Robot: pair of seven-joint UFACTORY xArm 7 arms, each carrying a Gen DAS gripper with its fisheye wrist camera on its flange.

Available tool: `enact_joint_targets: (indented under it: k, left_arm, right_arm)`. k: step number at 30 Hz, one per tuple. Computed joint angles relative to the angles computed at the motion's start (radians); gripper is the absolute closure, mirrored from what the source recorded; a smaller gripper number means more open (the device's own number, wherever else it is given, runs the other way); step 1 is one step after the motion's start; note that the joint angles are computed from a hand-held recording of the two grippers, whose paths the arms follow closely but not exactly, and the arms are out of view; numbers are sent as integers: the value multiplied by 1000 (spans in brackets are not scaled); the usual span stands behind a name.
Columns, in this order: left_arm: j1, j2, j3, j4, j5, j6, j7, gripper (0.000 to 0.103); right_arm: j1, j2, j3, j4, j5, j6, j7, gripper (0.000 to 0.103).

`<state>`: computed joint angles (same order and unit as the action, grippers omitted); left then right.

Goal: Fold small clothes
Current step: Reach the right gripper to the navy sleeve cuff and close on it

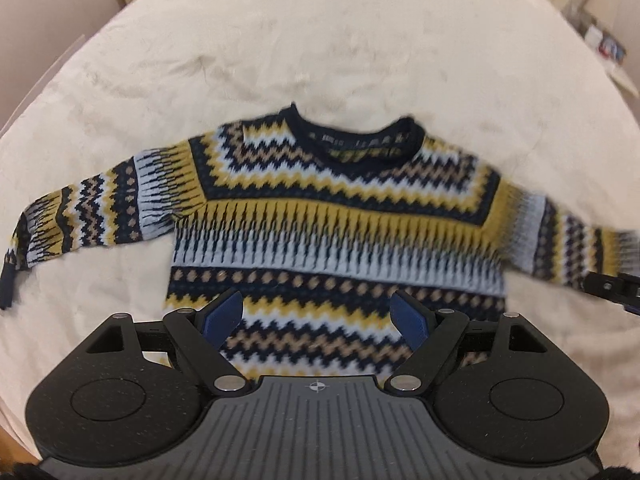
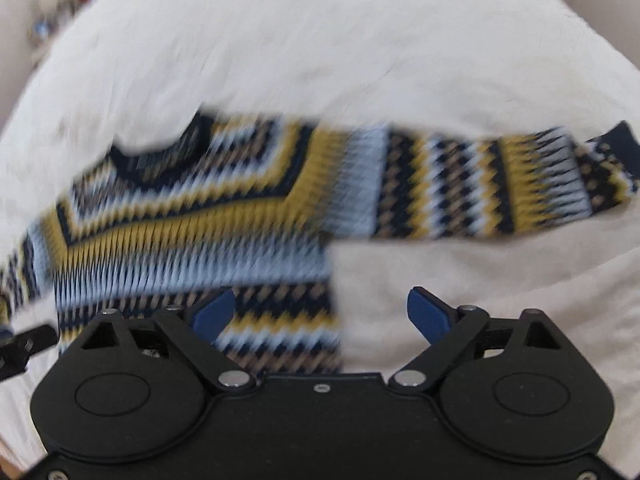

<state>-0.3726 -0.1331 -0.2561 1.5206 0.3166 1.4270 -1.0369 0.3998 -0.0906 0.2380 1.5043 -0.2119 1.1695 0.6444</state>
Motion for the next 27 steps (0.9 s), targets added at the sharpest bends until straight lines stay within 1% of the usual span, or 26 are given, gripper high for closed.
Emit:
enact_joint_targets:
  k: [3,5,7,9,11,12,15,17,19,22,24,26,27]
  left_arm:
    - [-7,5,-15,13,25,-14,-72,23]
    - [-11,-7,-15,-3,20,-49,-111,23]
    - [-12,-18,-16,-20,10,-78,-134,23]
    - [-16,-14,-28,-18,24,-74,-149,23]
    - [-24,-9,-35,-19,36,-73,-149,23]
    - [-28,-7,-38,-21,39,-73,-152,23]
    - [-43,-1,-48,-23,55,-64,-169,23]
    - [-55,6,-55,-19,64,-51,-175,23]
    - [-65,9,-54,-21,61,-48,-175,23]
    - [-77,13,-55,-15,56,-28,-179,23]
    - [-83,14,-56,-15,55,-15,-186,23]
    - [-87,9,-54,-21,49,-12,-193,23]
    - [-87,4,-52,-28,44,-15,-194,23]
  right_arm:
    - [-52,-61,-53,-74,-7,-46,-79,10]
    - [-95,-89,-97,-111,34,-81,-163,10]
    - [-138,-97,-129,-123,74,-108,-233,19]
    - [-186,-89,-161,-117,103,-133,-300,24]
    - [-231,-73,-171,-102,75,-158,-323,26]
    - [-255,-58,-173,-91,35,-180,-326,26]
    - [-300,-5,-179,-55,-50,-231,-342,28]
    - [-321,33,-190,-29,-74,-243,-360,29]
    - [-335,72,-201,-5,-83,-233,-374,34]
    - [-352,106,-218,4,-61,-222,-392,34]
    - [-359,99,-223,-21,-29,-243,-414,34]
    - [-362,82,-223,-46,-27,-268,-426,35]
    - [-361,72,-221,-59,-29,-275,-436,40]
